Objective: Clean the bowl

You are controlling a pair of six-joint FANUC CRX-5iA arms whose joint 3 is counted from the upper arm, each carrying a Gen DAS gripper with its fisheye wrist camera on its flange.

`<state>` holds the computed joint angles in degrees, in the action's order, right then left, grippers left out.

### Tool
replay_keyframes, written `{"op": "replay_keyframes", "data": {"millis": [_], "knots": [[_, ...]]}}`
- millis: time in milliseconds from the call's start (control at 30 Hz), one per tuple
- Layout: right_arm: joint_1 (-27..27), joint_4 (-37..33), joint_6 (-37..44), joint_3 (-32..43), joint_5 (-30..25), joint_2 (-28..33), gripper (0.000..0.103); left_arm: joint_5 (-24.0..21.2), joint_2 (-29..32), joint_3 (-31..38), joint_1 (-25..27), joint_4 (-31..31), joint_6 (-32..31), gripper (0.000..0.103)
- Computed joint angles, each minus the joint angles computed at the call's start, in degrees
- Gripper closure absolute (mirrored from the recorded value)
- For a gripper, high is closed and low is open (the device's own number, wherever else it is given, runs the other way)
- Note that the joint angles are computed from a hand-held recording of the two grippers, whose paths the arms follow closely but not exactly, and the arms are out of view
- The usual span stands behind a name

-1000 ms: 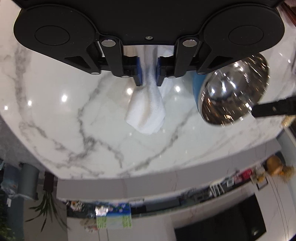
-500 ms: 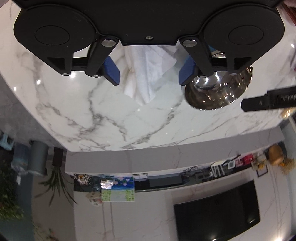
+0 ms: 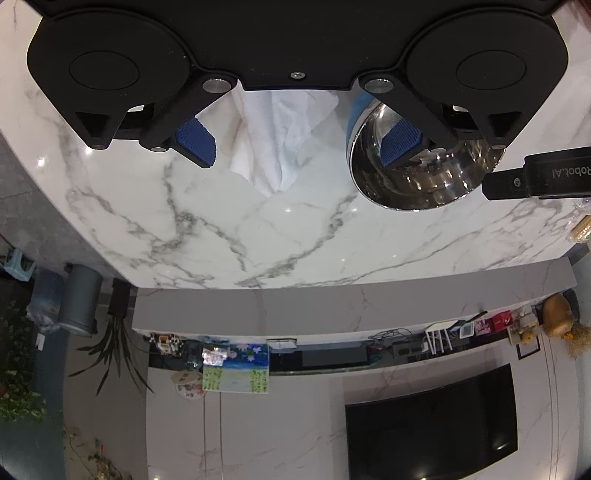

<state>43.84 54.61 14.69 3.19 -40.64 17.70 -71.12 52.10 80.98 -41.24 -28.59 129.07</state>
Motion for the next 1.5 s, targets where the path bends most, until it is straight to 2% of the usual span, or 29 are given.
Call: {"op": "replay_keyframes", "data": {"millis": [67,167,400,533,800,933,1100,1500], "knots": [[-0.1,0.9,-0.9,-0.4,0.6,-0.1,0.008,-0.1,0.1,0.2,-0.6,-2.0,0.5,0.02],[-0.3,1.4,-1.5,-0.7,1.4,-0.2,0.008,0.3,0.0,-0.1,-1.7,-6.0,0.5,0.019],[-0.2,0.6,-0.1,-0.5,1.0,-0.1,0.008,-1.5,1.6,2.7,-1.4,-4.5,-0.3,0.019],[-0.3,-0.1,0.3,-0.2,1.0,0.0,0.007,0.7,-0.4,-1.1,-1.6,-5.7,1.8,0.019],[-0.4,-1.0,0.7,-0.1,1.5,-0.1,0.007,-5.4,4.3,7.7,-1.3,-4.8,-1.0,0.019],[-0.4,-1.4,0.9,-0.1,1.7,-0.1,0.007,-1.1,0.9,1.1,-1.3,-5.3,0.9,0.019],[-0.5,-2.1,1.3,0.3,1.5,0.0,0.007,1.1,-0.8,-2.2,-0.7,-3.8,0.8,0.019],[-0.3,-4.0,3.2,1.1,1.1,0.2,0.007,-1.8,1.4,2.1,-1.5,-5.4,-1.5,0.019]]}}
